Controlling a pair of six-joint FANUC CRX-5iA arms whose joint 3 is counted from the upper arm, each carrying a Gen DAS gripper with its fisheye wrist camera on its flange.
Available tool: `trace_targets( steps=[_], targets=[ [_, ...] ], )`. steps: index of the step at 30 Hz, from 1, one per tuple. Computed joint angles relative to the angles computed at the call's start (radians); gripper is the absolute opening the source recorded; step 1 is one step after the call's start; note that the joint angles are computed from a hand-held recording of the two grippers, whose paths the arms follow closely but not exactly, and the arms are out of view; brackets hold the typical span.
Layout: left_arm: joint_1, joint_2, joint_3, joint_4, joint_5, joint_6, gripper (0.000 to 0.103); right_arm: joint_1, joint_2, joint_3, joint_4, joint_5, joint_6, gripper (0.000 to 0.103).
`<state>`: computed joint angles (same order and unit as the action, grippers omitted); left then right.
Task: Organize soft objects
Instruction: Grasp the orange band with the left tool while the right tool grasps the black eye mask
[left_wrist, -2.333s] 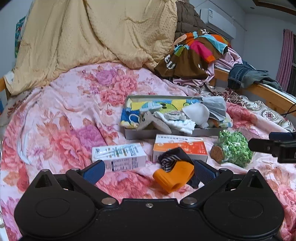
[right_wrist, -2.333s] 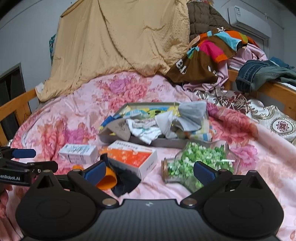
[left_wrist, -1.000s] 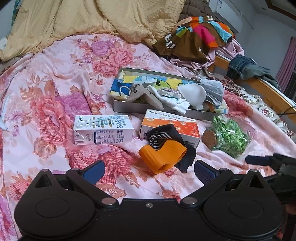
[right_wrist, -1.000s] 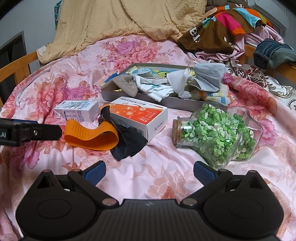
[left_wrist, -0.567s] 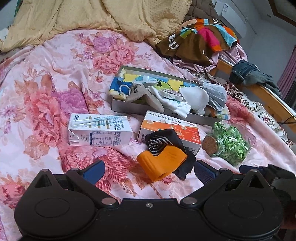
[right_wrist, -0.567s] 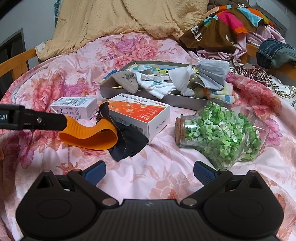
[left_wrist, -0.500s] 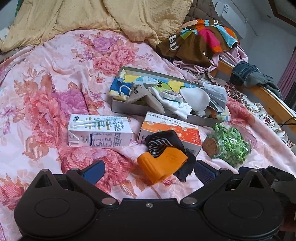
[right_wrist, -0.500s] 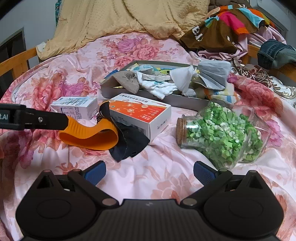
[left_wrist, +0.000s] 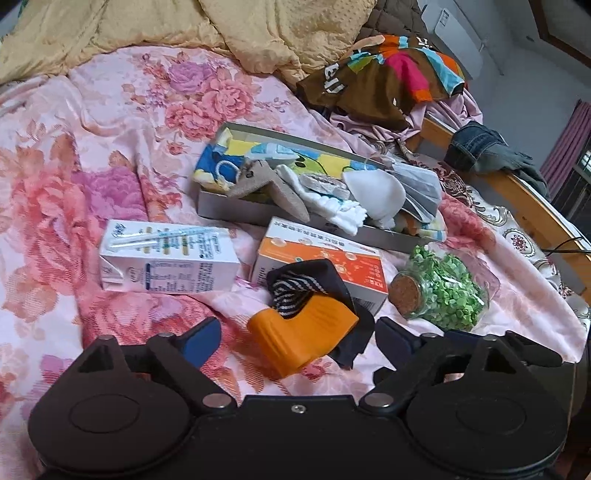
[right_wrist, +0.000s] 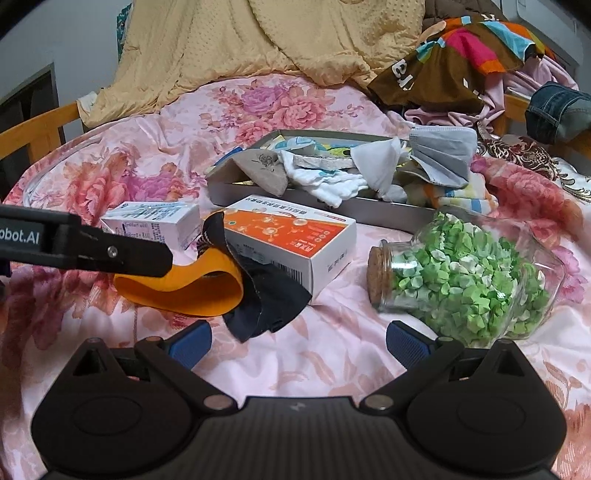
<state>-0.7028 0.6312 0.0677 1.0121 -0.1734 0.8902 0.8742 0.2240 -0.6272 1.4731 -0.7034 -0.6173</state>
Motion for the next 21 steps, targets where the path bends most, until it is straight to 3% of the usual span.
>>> trace_targets(
  steps=[7,10,15,19,21],
  targets=[
    [0.008,0.017,0.022,0.003,-0.045,0.034,0.075,-0.008,0.019,0.008,0.000,-0.009,-0.027,0.102],
    [0.014,0.025,0.035,-0.013,-0.058,0.067,0.065,-0.014,0.022,0.007,0.007,-0.005,-0.035,0.102],
    [0.019,0.037,0.041,0.051,-0.091,0.045,0.036,-0.020,0.031,0.012,0.016,0.006,-0.032,0.102],
    [0.021,0.040,0.041,0.059,-0.093,0.049,0.030,-0.020,0.036,0.015,0.021,0.008,-0.030,0.102],
    [0.025,0.040,0.049,0.013,-0.092,0.086,0.026,-0.021,0.038,0.016,0.025,0.009,-0.034,0.102]
  ],
)
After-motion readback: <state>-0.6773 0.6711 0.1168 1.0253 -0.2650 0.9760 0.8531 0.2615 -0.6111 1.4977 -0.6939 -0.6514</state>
